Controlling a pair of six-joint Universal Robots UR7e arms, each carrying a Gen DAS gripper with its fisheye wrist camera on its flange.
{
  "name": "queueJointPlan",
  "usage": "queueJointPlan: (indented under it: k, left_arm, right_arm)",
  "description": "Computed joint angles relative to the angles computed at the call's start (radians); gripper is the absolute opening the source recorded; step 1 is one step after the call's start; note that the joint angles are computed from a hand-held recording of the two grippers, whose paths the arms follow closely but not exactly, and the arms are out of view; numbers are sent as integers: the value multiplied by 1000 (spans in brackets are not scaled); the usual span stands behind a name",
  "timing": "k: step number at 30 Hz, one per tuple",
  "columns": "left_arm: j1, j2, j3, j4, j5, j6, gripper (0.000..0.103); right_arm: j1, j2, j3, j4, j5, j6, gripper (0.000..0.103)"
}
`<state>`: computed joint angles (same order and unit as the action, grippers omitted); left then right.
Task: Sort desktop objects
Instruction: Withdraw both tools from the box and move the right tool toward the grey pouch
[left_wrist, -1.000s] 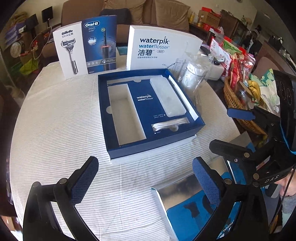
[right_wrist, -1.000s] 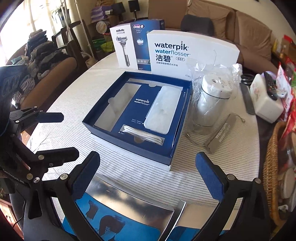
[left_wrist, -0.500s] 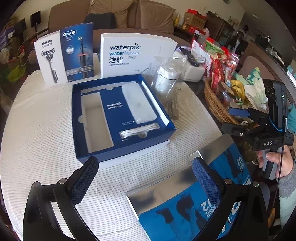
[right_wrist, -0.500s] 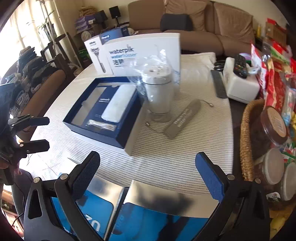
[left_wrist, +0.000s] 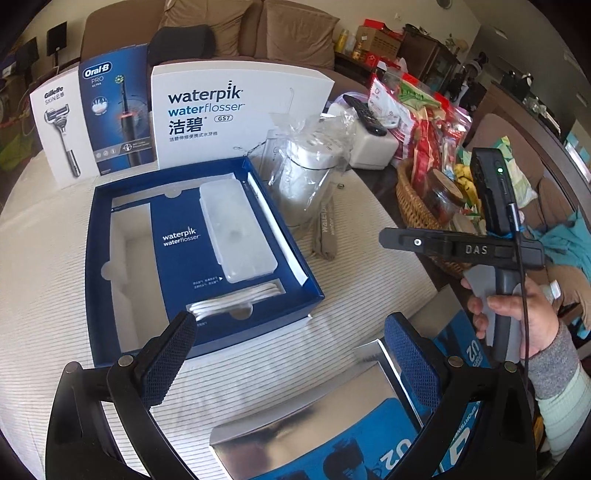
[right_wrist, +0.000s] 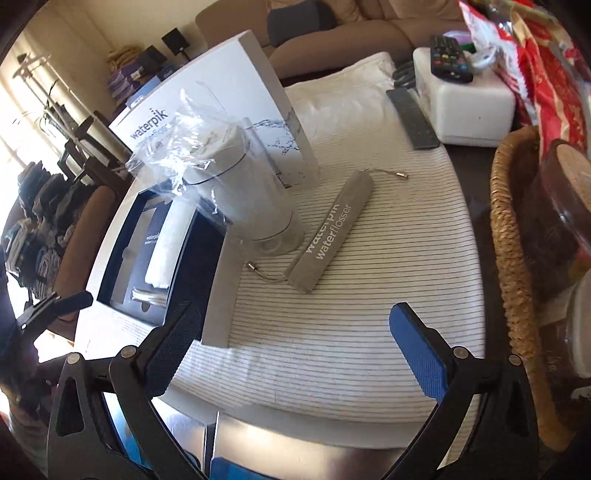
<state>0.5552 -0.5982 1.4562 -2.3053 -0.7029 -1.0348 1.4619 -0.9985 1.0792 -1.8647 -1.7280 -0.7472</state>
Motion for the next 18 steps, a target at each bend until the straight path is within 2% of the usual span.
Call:
queueJointPlan:
  k: [4,11,18]
  left_arm:
    - [9,-21,29,-30,1,3,103]
    - [17,-59,88,-78,3,4,103]
    - [19,-68,124,-124,-6,19,103]
  right_arm:
    - [9,64,-39,10,-17,51,97]
    - [38,109,-5,-87,-139,50,91]
    - [52,119,48,-158,-193,49,87]
